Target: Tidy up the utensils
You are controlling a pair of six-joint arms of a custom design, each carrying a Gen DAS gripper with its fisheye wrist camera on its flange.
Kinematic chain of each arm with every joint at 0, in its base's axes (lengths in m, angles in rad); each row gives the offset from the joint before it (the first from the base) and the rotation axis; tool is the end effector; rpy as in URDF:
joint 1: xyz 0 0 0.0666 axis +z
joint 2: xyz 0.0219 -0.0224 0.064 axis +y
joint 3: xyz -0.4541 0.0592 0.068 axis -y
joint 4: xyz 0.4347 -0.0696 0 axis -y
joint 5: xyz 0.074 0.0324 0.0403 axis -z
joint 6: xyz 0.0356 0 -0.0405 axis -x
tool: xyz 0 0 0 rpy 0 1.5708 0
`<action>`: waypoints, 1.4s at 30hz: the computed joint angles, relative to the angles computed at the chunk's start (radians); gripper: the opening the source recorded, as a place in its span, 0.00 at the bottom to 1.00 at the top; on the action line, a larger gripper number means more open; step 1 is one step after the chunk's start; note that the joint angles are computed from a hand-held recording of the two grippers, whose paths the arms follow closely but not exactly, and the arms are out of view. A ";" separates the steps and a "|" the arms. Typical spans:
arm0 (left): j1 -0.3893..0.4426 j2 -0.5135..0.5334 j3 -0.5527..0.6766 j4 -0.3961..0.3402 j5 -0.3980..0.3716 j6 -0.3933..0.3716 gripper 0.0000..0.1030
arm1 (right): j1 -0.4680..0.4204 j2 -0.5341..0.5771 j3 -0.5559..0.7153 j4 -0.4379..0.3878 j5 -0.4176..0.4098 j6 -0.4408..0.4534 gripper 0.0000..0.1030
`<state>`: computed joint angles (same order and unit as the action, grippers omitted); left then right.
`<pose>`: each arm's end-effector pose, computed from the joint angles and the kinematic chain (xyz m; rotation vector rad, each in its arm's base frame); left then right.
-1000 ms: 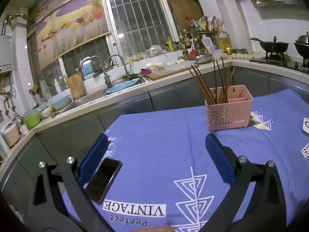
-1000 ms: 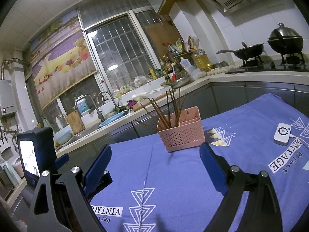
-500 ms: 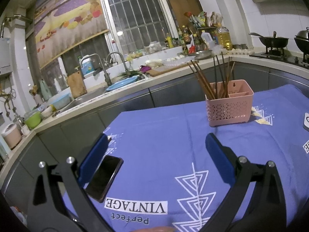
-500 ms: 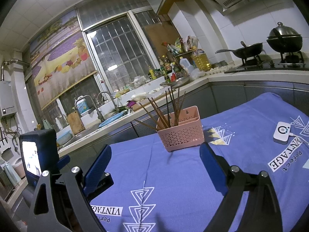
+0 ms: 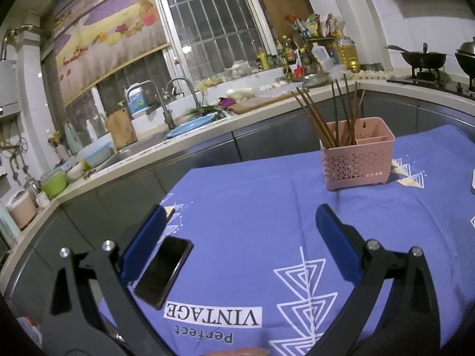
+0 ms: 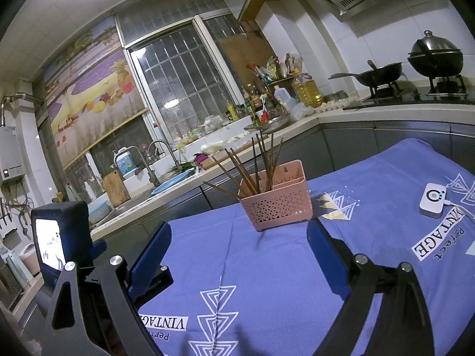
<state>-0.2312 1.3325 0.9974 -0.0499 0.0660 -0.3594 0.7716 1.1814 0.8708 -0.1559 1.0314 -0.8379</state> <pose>0.4790 -0.1156 0.4036 0.6104 1.8572 0.0200 0.3145 0.2628 0.4020 0.6512 1.6832 0.0868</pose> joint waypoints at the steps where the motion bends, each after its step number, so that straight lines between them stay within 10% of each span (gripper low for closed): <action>1: 0.006 0.001 0.003 -0.005 0.009 0.004 0.94 | 0.002 0.005 0.004 -0.002 0.001 -0.004 0.89; 42: 0.000 -0.008 0.000 -0.001 -0.009 0.002 0.94 | 0.011 0.009 0.009 -0.012 0.014 -0.018 0.89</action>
<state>-0.2315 1.3247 0.9977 -0.0513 0.0569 -0.3576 0.7827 1.1901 0.8799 -0.1675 1.0455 -0.8557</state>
